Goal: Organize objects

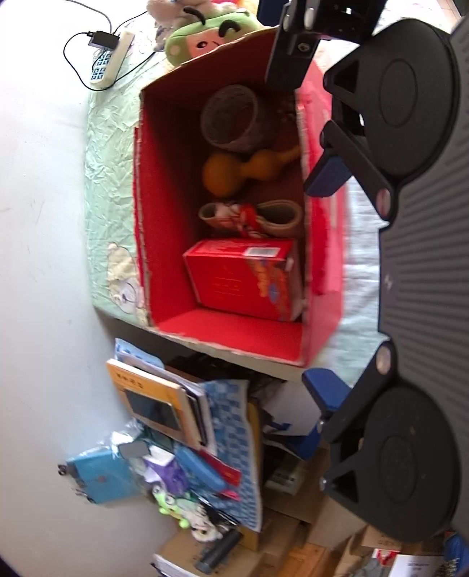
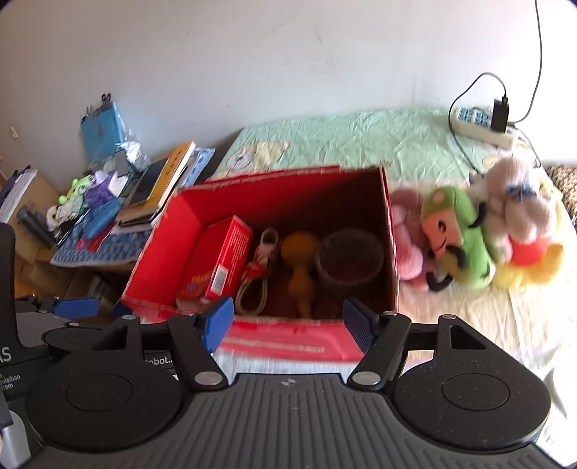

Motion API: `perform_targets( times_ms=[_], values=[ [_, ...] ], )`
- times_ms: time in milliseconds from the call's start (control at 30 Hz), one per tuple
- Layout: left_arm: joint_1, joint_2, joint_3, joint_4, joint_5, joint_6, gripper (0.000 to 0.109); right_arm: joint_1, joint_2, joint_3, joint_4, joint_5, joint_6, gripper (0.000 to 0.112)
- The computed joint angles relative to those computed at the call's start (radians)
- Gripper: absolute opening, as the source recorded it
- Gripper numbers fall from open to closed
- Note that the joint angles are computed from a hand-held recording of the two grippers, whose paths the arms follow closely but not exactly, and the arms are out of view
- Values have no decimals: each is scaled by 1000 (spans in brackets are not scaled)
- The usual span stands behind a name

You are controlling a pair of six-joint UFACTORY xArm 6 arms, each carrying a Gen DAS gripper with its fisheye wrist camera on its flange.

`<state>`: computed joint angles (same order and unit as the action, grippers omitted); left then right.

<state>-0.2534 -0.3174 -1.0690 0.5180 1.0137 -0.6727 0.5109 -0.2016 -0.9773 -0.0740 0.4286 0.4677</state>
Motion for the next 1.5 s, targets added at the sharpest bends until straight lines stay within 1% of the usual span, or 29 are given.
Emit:
perform_targets(
  times_ms=[200,367,567,733,867,933,1067,1233,1367,1500],
  values=[
    [60,60,-21,-33,-85,79,101,-4,74,-60,-107,-3,131,70],
    [82,96,-27,-37,-122,110,102,-5,124,-95,-149,15,219,70],
    [101,128,-29,-33,-154,123,102,-6,172,-137,-201,47,270,70],
    [98,154,-34,18,-154,92,102,-15,215,-171,-150,63,206,70],
    [114,170,-50,-41,-151,107,102,-26,250,-208,-110,82,147,70],
    [115,175,-51,-27,-148,96,102,-33,262,-217,-102,72,145,70],
    [117,185,-54,-38,-146,89,102,-39,284,-235,-62,84,100,70],
    [115,193,-62,-33,-145,95,102,-40,298,-243,-58,81,99,70],
    [117,202,-65,-45,-154,110,102,-44,300,-239,-90,80,131,70],
    [113,209,-67,-58,-158,125,102,-48,302,-238,-66,82,121,70]
  ],
)
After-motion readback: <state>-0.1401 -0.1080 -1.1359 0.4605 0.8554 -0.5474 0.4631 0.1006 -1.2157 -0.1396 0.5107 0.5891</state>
